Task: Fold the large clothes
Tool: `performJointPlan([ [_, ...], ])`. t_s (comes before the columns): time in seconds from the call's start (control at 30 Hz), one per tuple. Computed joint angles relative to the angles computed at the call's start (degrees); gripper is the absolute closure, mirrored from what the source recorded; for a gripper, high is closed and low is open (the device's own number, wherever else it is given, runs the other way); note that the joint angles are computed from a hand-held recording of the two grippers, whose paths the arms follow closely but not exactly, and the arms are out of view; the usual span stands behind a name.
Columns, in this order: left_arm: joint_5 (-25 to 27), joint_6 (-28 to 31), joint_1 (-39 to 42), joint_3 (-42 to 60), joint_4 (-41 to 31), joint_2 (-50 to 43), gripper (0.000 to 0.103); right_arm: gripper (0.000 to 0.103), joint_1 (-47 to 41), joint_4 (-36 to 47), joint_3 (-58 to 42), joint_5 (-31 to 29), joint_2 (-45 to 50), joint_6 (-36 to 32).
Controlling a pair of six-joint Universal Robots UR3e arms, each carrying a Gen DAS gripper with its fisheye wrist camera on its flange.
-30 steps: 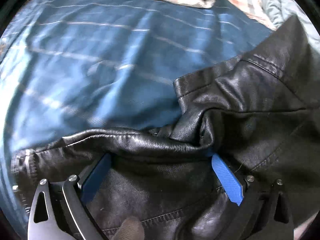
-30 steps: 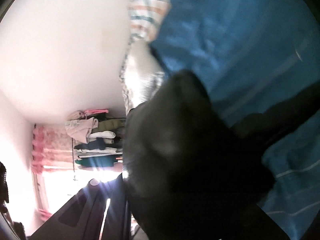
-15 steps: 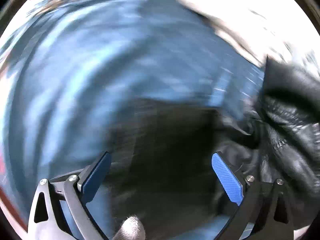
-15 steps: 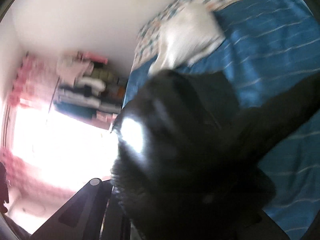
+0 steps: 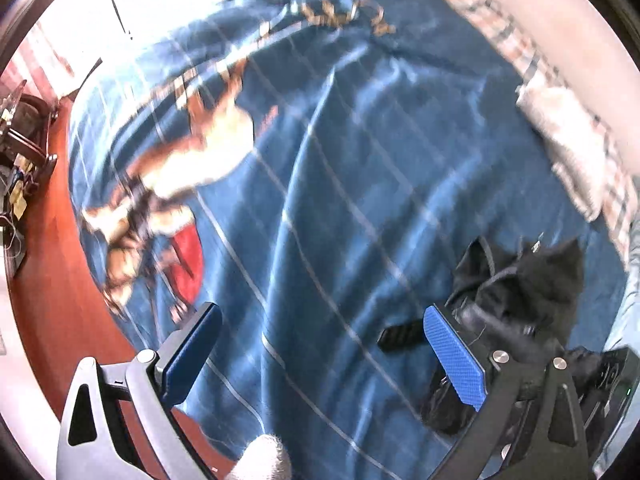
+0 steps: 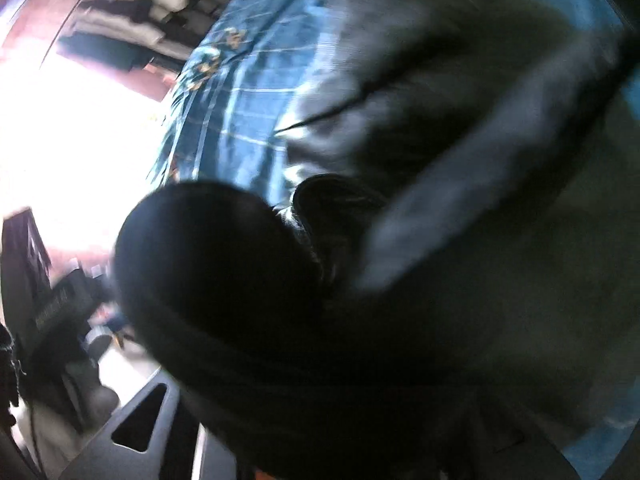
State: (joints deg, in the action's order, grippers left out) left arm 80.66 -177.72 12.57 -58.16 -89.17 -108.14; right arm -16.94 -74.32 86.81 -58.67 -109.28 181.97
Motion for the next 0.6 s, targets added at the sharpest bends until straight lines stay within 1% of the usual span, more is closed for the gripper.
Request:
performJointPlan([
  [0.07, -1.6, 0.7, 0.0, 6.3, -2.7, -1.9, 0.0, 0.044, -0.4, 8.6, -7.6, 1.8, 2.3, -6.3],
  [0.1, -2.2, 0.9, -0.2, 9.8, -3.8, -3.5, 0.0, 0.014, -0.3, 14.4, -13.0, 2.2, 4.1, -9.7],
  [0.13, -3.1, 1.1, -0.7, 14.5, -5.5, -5.2, 0.0, 0.007, -1.0, 21.9, -19.0, 3.3, 6.3, -13.8],
  [0.17, -3.6, 1.4, -1.1, 18.2, -7.2, -6.8, 0.0, 0.007, -1.9, 29.8, -24.9, 4.4, 8.8, -17.5],
  [0.2, -4.2, 1.9, -1.3, 22.0, -9.3, -8.3, 0.0, 0.007, -3.6, 33.0, -30.9, 6.1, 13.8, -19.6],
  [0.27, -5.3, 2.1, -2.7, 28.7, -11.5, -11.7, 0.0, 0.007, -9.3, 44.6, -41.8, 6.3, 18.1, -23.9],
  [0.3, -5.5, 2.5, -3.3, 29.7, -12.0, -12.3, 0.0, 0.009, -14.2, 54.1, -46.6, 5.4, 17.1, -28.3],
  [0.33, -4.8, 2.6, -4.9, 30.7, -11.9, -13.4, 0.0, 0.009, -20.2, 61.4, -50.2, 4.0, 15.0, -31.0],
  [0.37, -4.0, 2.5, -6.0, 31.0, -11.4, -14.5, 0.0, 0.009, -25.4, 66.7, -52.6, 0.5, 11.9, -32.4],
  [0.4, -3.7, 2.6, -6.8, 30.6, -10.8, -15.1, 0.0, 0.018, -28.1, 67.1, -53.2, 1.5, 11.2, -33.6],
  [0.43, -3.3, 2.7, -7.9, 27.8, -9.1, -14.4, 0.0, 0.033, -28.9, 62.7, -51.3, -0.4, 12.5, -32.2],
  [0.47, -2.5, 2.5, -8.9, 24.8, -7.3, -13.6, 0.0, 0.039, -27.3, 53.8, -47.1, -1.6, 14.7, -28.7],
  [0.53, -1.5, 1.8, -10.7, 20.1, -4.3, -12.5, 0.0, 0.064, -23.0, 37.0, -36.2, -3.0, 18.4, -21.6],
  [0.57, -0.6, 1.3, -11.5, 18.7, -3.4, -12.4, 0.0, 0.069, -22.4, 31.9, -33.7, -3.6, 20.6, -20.2],
  [0.6, 0.1, 0.7, -12.1, 18.6, -3.6, -12.7, 0.0, 0.073, -19.3, 28.1, -33.2, -5.1, 25.1, -18.7],
])
